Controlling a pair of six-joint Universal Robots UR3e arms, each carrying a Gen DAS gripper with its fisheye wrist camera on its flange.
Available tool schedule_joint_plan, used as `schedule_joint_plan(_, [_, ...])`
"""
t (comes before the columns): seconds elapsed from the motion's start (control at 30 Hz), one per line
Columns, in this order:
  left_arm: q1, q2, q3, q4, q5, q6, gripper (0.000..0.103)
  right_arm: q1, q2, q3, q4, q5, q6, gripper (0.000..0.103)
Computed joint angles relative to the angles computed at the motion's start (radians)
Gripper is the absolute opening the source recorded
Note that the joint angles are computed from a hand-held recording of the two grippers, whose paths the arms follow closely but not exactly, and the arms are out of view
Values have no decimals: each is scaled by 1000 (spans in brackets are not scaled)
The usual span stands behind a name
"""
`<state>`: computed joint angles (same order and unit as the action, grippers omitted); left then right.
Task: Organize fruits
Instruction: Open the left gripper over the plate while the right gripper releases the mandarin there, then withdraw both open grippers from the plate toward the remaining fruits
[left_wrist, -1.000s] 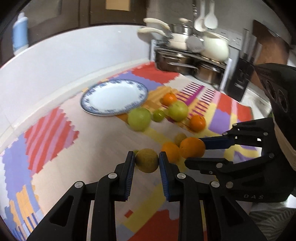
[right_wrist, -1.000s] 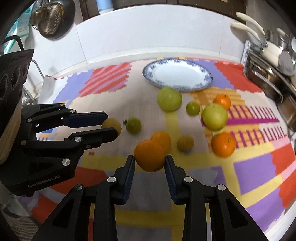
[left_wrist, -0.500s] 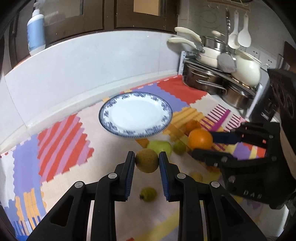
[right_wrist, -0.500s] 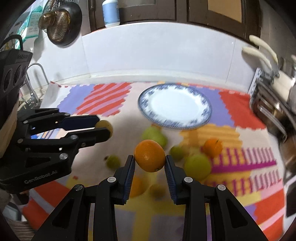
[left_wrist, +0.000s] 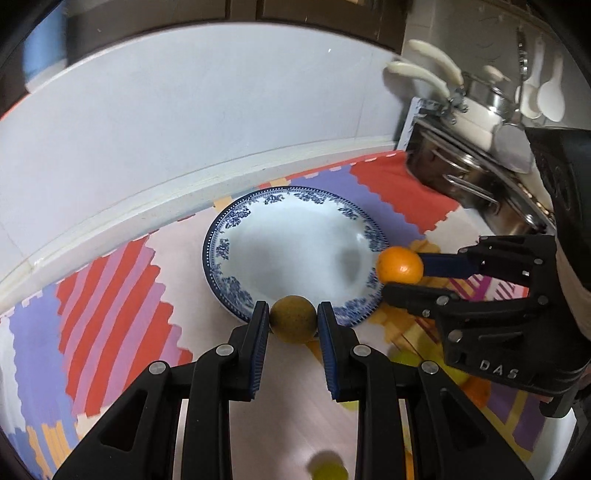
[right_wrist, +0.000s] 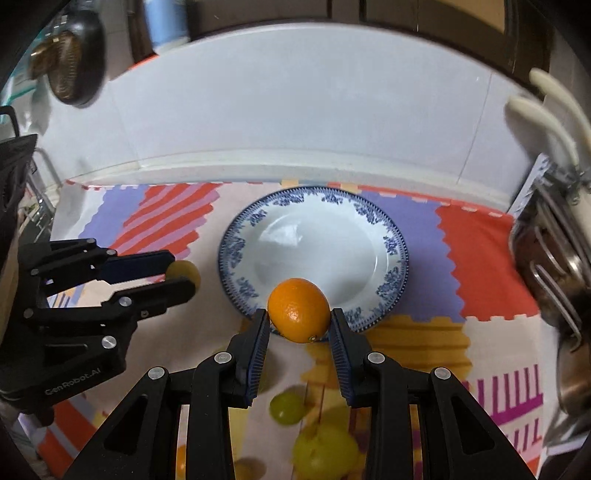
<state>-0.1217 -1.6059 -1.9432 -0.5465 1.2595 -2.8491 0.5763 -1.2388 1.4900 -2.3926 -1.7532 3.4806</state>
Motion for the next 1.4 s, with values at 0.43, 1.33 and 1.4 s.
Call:
schedule_joint_plan(0.43, [-32,-312,275,-66,47,-13,27,-111,224,-210,121,103,-72,34])
schedule_joint_plan(1.33, [-34,299,-164,7,117,-29,67,88,-133,76,27,-119,95,46])
schedule_joint_plan(1.4, [-25,382,-203,-25,109,-31,67,113,-170,110,21,-132,116,46])
